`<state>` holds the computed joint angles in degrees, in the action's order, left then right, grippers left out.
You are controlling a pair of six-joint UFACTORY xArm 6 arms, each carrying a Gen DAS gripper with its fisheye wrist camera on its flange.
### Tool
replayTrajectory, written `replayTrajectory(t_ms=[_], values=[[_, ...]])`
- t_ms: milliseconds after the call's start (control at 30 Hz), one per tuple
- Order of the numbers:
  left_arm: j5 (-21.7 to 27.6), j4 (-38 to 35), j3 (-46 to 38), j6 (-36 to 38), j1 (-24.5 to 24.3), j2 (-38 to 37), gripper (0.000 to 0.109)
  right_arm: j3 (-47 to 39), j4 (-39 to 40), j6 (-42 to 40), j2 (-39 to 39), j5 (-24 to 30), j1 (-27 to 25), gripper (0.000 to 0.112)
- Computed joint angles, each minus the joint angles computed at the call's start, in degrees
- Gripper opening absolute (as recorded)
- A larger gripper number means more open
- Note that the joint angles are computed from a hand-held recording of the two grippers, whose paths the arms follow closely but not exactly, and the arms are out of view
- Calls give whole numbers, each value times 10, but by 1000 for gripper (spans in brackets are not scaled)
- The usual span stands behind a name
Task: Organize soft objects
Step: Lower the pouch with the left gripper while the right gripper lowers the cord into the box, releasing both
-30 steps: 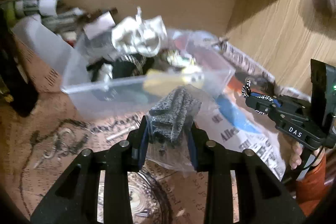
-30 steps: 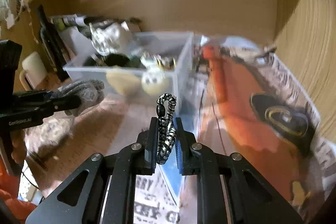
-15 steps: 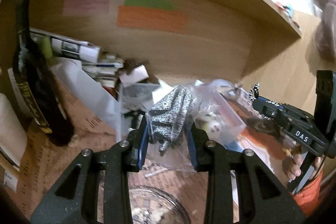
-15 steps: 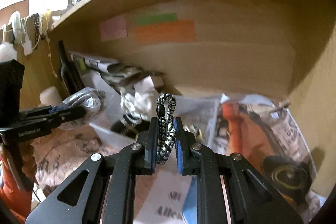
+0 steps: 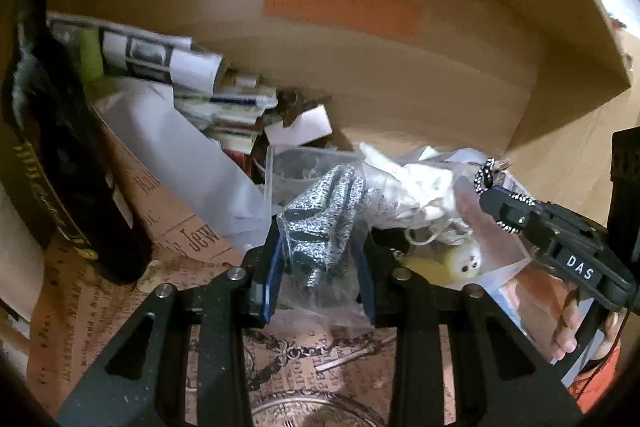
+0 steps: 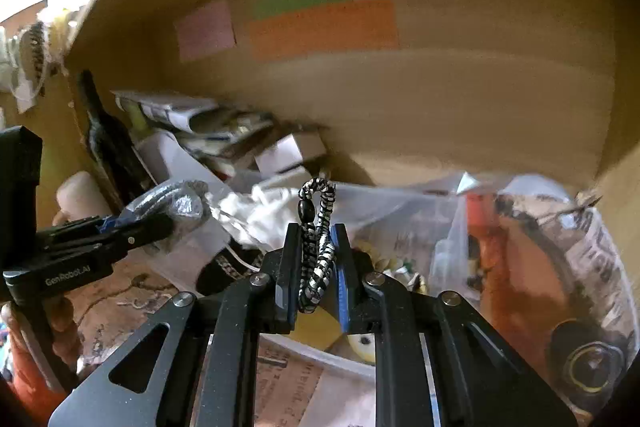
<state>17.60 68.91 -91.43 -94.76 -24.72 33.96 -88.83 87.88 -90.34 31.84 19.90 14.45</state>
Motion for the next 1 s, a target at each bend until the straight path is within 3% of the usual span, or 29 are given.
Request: replayTrajectory(t_ms=[133,333,433,467,600,700,1000], values=[[-5,-56,-24,49,7,30,33,-18,-65,62,25,4,1,13],[20,-69,-52,79,-1,52,34,-32,-124,112,48,-6,8,17],[18,-76,-54,93,-3,55,44,-31,-140,123,51,-15,12,36],[-12,-65,-52,94,3,57,47,-33,-140,123,52,-17,13,47],[-23,-59,-39,91,3,49,54,-28,-128,103,46,-30,15,58],[-29,-23,-20,59,1,30,62,-17,-80,60,31,-34,14,70],[-4,162,38,-108,-16,-55,64,57,100,-122,-68,-6,1,70]])
